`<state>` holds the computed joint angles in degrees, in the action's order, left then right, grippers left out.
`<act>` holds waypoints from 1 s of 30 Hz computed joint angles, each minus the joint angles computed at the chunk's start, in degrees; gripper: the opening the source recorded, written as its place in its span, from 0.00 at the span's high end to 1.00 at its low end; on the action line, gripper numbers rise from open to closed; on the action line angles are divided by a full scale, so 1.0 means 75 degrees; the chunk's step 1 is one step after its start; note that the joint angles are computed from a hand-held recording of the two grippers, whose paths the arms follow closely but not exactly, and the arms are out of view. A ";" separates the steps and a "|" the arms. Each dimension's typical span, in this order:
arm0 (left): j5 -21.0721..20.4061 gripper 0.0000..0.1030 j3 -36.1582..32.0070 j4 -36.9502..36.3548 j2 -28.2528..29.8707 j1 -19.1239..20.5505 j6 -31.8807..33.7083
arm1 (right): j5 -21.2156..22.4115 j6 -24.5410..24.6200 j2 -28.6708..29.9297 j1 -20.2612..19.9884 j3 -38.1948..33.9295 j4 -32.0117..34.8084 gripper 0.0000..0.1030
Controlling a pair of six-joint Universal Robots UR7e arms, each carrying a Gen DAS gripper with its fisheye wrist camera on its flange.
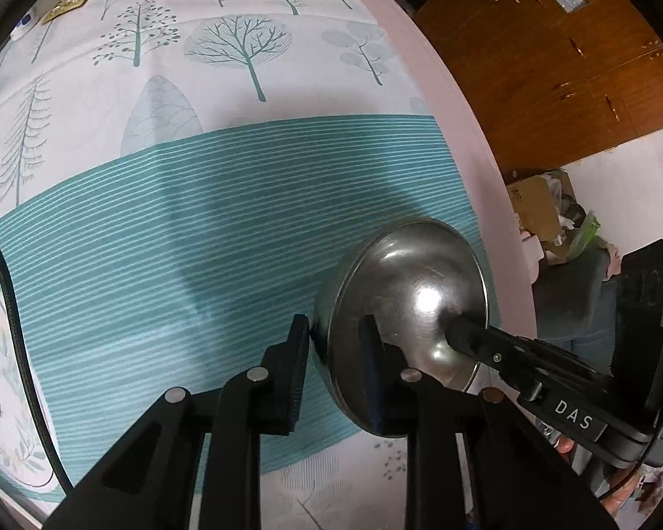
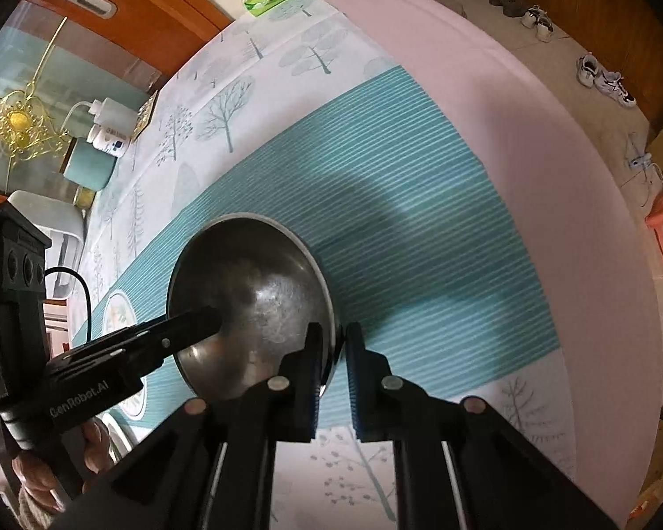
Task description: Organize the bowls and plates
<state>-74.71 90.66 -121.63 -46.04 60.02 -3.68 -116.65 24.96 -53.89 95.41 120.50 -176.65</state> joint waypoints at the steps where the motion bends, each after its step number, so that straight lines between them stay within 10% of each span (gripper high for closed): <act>1: 0.0005 0.79 0.0032 -0.0001 -0.0059 -0.0007 0.0028 | 0.0022 0.0012 -0.0023 0.0028 0.0033 -0.0012 0.90; 30: 0.0950 0.79 0.2207 0.0409 -0.4278 -0.0202 0.0468 | -0.0293 -0.0386 0.0705 0.2675 -0.1210 0.0775 0.90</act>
